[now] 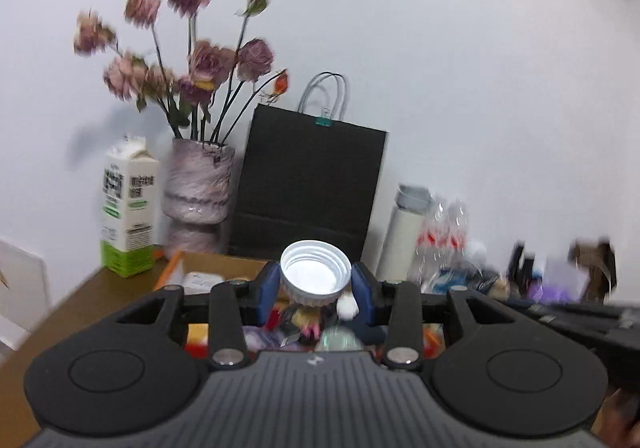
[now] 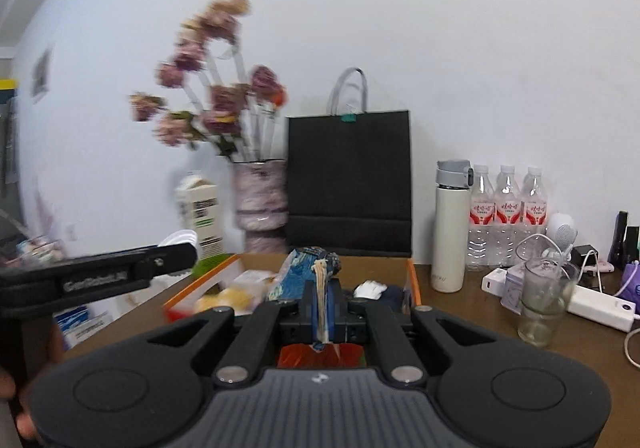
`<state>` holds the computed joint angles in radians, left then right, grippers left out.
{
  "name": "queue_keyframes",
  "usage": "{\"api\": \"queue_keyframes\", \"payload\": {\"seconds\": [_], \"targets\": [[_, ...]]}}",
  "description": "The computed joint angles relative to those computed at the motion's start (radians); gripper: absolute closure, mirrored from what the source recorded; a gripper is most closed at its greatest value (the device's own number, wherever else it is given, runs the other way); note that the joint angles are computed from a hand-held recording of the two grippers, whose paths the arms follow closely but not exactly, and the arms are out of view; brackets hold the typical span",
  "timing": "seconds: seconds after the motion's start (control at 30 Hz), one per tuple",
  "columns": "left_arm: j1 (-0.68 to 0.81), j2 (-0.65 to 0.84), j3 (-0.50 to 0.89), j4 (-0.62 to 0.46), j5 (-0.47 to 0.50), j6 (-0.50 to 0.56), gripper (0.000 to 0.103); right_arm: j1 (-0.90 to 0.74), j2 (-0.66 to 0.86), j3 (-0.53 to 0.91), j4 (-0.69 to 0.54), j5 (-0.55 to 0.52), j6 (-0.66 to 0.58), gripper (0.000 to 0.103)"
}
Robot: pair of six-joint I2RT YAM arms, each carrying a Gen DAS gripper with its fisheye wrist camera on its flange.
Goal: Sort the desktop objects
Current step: 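Lift and carry the lid with the left gripper while the right gripper carries the packet toward the box, then lower the lid into the box and open the left gripper while the right gripper releases the packet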
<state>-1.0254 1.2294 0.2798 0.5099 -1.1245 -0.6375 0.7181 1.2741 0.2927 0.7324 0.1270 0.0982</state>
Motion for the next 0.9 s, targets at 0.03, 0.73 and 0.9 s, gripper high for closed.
{"api": "queue_keyframes", "payload": {"seconds": [0.03,0.73,0.9], "targets": [[0.092,0.005,0.028,-0.032,0.093,-0.031,0.063,-0.013,0.087,0.081,-0.017,0.004,0.007,0.099],[0.639,0.524,0.405,-0.036,0.593,0.229,0.062,-0.108,0.817,0.982,-0.506,-0.039,0.003,0.099],[0.653,0.554,0.415,-0.031,0.632,0.234,0.062,-0.115,0.859,1.02,-0.525,-0.072,-0.016,0.099]]}}
